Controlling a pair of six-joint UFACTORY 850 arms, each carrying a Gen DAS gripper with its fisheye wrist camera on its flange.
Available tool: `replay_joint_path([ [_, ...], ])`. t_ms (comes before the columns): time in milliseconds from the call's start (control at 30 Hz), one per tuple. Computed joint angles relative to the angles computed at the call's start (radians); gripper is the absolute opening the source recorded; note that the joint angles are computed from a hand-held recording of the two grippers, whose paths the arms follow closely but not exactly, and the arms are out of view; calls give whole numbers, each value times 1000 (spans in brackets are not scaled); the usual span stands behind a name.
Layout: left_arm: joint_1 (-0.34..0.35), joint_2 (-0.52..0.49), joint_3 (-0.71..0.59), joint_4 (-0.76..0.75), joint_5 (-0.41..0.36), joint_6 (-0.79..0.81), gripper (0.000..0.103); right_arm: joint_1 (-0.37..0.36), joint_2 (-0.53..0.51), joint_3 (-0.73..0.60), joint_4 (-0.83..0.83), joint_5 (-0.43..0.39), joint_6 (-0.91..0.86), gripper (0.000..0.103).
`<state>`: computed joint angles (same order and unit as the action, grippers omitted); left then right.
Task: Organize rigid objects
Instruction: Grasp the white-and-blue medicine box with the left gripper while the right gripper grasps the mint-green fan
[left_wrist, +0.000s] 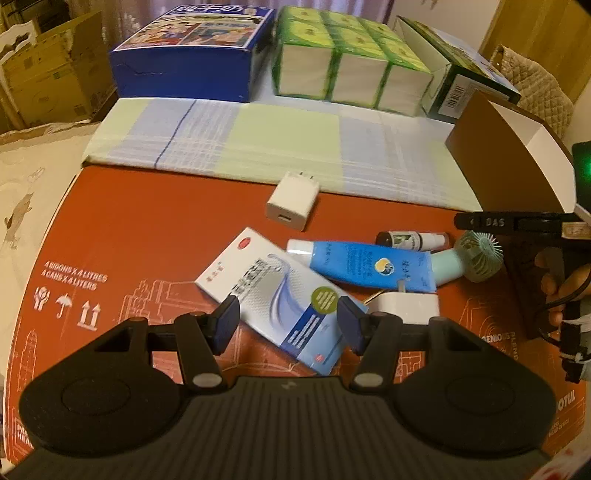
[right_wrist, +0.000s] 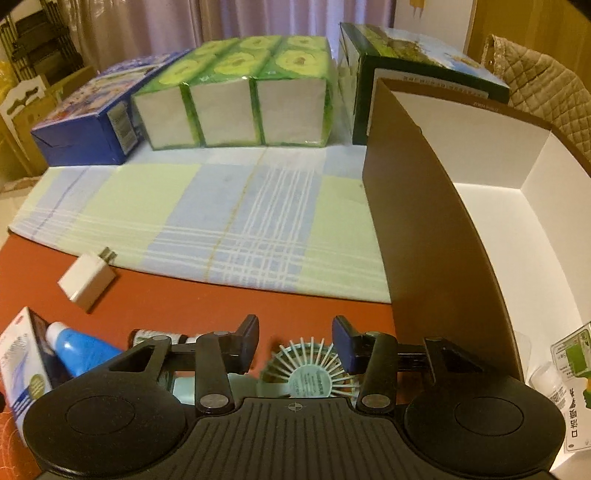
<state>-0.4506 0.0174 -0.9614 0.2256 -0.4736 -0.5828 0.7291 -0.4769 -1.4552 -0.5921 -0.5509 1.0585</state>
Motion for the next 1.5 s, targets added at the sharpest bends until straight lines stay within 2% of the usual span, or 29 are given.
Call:
replay_joint_path([
  [167, -9, -31, -25, 11, 0, 24, 54, 0, -4, 4, 37, -41, -18, 42],
  [433, -22, -74, -59, 19, 4, 67, 54, 37, 63, 78, 62, -90, 42, 42],
  [767, -48, -151, -104, 123, -25, 24, 54, 67, 162, 188, 116, -70, 83, 42],
  [867, -57, -148, -96, 166, -26, 5, 54, 74, 185, 207, 100, -54, 100, 42],
  [1033, -43, -112, -58, 148, -21, 27, 55, 77, 217, 232, 75, 8, 115, 42],
  [1200, -28, -63, -10, 154, -31, 10, 60, 73, 212, 230, 167, 73, -24, 44],
  [1500, 0, -11, 45, 218, -70, -81, 61, 74, 141, 178, 264, 72, -243, 44],
])
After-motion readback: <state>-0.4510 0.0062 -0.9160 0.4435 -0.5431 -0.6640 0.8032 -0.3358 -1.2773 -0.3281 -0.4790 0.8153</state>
